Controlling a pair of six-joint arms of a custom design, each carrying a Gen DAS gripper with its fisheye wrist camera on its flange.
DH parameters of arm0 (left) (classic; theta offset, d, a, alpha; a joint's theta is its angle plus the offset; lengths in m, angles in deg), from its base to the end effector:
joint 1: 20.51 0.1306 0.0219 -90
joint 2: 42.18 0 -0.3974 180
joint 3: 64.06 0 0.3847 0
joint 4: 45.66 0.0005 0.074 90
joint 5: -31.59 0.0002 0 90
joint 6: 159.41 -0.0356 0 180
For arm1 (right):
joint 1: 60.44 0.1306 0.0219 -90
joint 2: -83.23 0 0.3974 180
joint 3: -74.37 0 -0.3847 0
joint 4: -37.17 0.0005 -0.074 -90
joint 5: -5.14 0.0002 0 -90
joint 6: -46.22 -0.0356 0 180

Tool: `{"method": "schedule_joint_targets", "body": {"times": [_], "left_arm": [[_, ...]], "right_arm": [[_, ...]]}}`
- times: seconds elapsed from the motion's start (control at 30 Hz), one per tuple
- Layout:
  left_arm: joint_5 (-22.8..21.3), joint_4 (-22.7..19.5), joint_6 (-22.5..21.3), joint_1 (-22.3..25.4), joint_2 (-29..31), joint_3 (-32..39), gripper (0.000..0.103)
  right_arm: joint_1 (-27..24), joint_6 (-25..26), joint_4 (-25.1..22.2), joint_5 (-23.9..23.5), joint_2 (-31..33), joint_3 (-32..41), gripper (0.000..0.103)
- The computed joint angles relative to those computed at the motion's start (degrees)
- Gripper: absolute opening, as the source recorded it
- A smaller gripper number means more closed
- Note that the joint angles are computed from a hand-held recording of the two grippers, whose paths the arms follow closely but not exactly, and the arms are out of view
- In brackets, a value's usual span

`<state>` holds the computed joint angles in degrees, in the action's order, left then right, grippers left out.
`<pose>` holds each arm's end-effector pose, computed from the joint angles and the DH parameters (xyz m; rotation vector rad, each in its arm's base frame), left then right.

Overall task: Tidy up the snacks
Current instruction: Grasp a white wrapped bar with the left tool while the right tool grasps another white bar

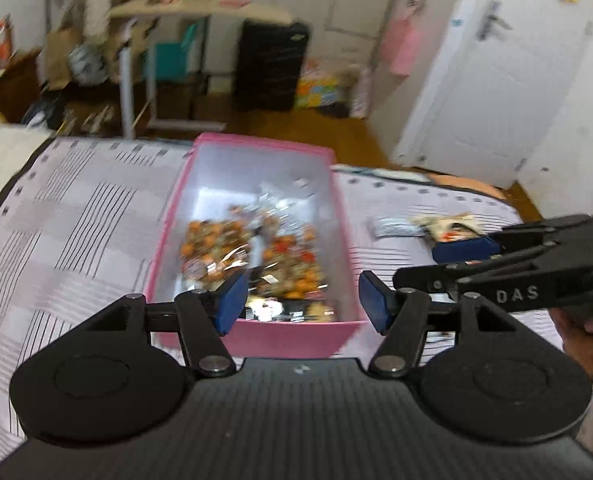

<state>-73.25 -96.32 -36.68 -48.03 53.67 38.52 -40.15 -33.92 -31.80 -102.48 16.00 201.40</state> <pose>0.4673 -0.2337 0.4957 -0.2331 2.3054 -0.2331 0.5693 0.2214 0.5036 -0.7749 2.3996 0.4615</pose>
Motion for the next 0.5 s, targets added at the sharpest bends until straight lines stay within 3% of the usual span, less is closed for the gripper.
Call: {"method": "schedule_joint_targets", "body": {"times": [0.23, 0.5], "left_arm": [[3.1, -1.3, -2.5, -4.1, 4.3, 7.7, 0.063], [7.2, -4.5, -4.9, -6.7, 16.3, 20.0, 0.063]], "right_arm": [[-6.8, 0.0, 4.1, -2.6, -4.3, -3.2, 0.071], [-10.3, -0.7, 7.0, -4.9, -0.8, -2.4, 0.071]]}}
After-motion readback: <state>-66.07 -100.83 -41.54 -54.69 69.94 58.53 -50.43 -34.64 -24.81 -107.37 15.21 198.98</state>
